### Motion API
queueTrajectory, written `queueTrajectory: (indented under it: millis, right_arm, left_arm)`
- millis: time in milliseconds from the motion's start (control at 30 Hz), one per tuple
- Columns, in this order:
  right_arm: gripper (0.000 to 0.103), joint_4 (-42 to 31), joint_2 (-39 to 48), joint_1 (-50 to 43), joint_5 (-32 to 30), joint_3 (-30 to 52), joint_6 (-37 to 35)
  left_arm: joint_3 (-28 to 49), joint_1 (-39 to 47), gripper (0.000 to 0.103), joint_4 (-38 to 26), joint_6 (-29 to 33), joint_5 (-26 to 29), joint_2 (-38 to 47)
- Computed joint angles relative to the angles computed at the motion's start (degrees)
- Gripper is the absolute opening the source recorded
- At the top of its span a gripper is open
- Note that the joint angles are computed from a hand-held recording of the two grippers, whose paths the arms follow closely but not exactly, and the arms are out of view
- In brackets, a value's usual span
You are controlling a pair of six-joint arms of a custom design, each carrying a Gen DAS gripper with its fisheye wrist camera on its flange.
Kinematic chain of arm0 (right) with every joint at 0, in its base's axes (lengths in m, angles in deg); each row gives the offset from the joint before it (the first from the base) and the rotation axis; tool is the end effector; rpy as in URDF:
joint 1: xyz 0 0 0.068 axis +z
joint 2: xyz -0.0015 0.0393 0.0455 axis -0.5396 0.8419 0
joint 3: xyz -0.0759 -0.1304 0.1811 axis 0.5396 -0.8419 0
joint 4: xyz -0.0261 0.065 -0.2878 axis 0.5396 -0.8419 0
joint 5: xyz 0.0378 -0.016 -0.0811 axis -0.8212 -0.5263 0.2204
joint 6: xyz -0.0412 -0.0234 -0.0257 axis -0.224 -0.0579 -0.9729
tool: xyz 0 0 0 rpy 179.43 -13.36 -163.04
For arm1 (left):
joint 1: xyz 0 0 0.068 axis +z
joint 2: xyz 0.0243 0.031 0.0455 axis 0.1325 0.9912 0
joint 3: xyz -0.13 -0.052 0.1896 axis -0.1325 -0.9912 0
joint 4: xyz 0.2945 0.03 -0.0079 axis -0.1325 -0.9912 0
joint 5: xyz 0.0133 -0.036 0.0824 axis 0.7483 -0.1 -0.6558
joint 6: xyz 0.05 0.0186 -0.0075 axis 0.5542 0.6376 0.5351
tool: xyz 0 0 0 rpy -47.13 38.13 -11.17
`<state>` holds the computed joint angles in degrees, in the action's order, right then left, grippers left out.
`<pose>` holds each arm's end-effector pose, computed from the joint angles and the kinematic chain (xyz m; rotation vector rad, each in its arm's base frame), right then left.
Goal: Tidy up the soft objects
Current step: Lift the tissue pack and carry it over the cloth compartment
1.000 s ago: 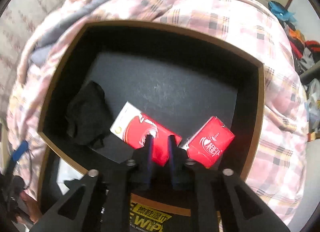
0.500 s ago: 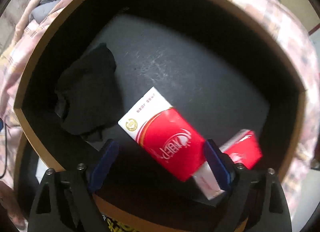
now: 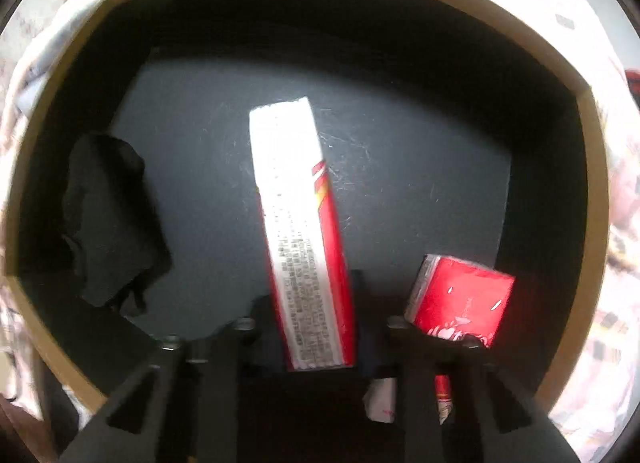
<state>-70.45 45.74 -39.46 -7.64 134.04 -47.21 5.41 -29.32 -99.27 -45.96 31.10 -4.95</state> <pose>0.3521 -0.0347 0.2322 -0.6609 2.9053 0.2458 0.2049 -0.1435 0.2663 -0.3884 2.2672 -0.5366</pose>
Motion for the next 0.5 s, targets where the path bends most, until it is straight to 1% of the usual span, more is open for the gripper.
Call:
queueTrajectory:
  millis: [100, 200, 367, 400, 433, 500]
  right_arm:
    - [0.021, 0.1, 1.0, -1.5, -4.8, 2.4, 0.0]
    - [0.02, -2.6, 2.3, -4.1, -10.9, 5.6, -0.2]
    - [0.02, -7.9, 3.6, -9.0, -19.3, 11.8, -3.0]
    - [0.02, -8.1, 2.9, -10.0, -21.4, 11.7, -3.3]
    - [0.02, -11.3, -0.7, -12.4, -23.3, 9.1, -6.2]
    - [0.02, -12.2, -3.2, -14.7, -27.1, 7.1, -7.7]
  left_arm:
    - [0.0, -0.1, 0.103, -0.2, -0.2, -0.1, -0.1]
    - [0.1, -0.1, 0.103, -0.1, -0.3, 0.0, -0.1]
    - [0.0, -0.2, 0.103, -0.2, -0.3, -0.2, -0.1]
    - [0.0, -0.1, 0.103, -0.1, -0.2, -0.1, 0.0]
    - [-0.1, -0.1, 0.103, 0.0, -0.2, -0.2, 0.0]
    - [0.0, -0.1, 0.103, -0.1, -0.2, -0.2, 0.1]
